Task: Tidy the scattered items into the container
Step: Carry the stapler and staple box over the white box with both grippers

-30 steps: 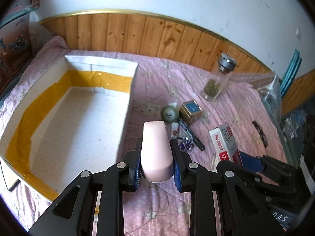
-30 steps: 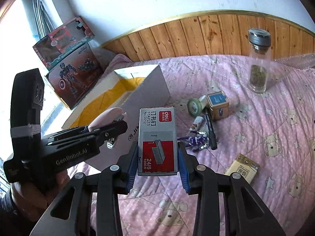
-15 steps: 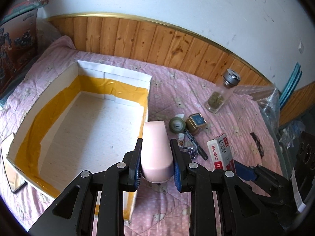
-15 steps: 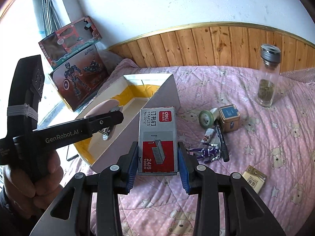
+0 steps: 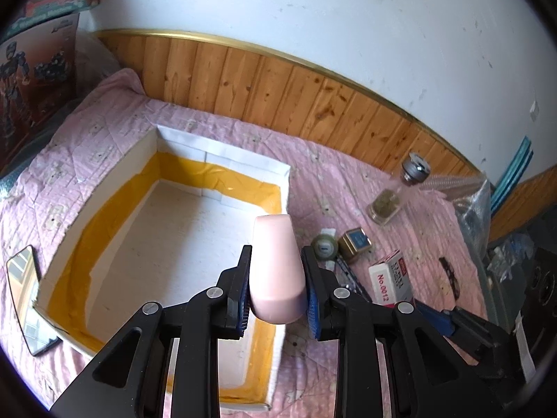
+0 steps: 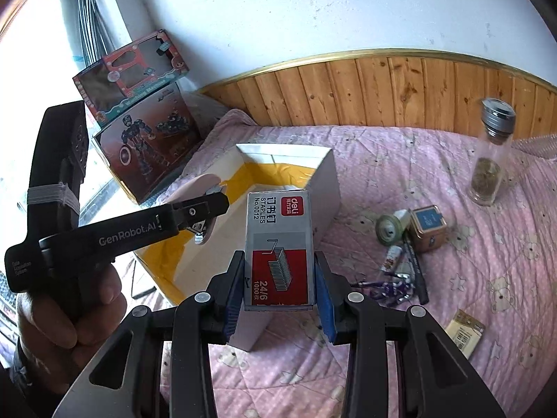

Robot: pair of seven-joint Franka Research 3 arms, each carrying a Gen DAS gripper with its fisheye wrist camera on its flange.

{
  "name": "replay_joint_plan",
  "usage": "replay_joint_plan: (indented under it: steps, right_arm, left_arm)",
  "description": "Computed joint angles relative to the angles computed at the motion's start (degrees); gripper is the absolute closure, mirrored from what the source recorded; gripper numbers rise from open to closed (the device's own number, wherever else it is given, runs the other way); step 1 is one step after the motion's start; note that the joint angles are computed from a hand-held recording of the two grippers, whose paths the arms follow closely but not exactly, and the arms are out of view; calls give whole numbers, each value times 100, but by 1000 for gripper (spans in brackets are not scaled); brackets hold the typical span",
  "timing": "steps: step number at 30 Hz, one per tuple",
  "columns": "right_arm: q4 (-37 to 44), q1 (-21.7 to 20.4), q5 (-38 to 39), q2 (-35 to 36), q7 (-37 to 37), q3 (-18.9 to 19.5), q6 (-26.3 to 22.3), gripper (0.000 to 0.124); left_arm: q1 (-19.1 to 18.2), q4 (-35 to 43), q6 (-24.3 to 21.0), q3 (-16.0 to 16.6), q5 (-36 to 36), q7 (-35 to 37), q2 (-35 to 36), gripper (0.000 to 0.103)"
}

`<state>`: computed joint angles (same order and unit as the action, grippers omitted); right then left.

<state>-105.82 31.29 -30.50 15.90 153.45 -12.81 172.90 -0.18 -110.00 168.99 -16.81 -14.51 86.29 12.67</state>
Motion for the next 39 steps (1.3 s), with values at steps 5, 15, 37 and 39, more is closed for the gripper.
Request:
replay_joint_plan:
  steps: [5, 15, 37, 39]
  right_arm:
    - [369, -164, 386, 182, -515, 277, -220, 85]
    - [1006, -234, 1154, 588, -1297, 457, -458, 85]
    - [2681, -454, 2335, 1575, -2824, 739, -1397, 85]
    - [2867, -484, 2405, 1687, -2920, 764, -1518, 85]
  left_arm:
    - [235, 45, -24, -119, -382, 336, 2, 76]
    - [461, 298, -244, -118, -977, 861, 134, 76]
    - [556, 1274, -847, 127, -510, 359, 931, 76]
    - [555, 1373, -903, 145, -395, 259, 1015, 76]
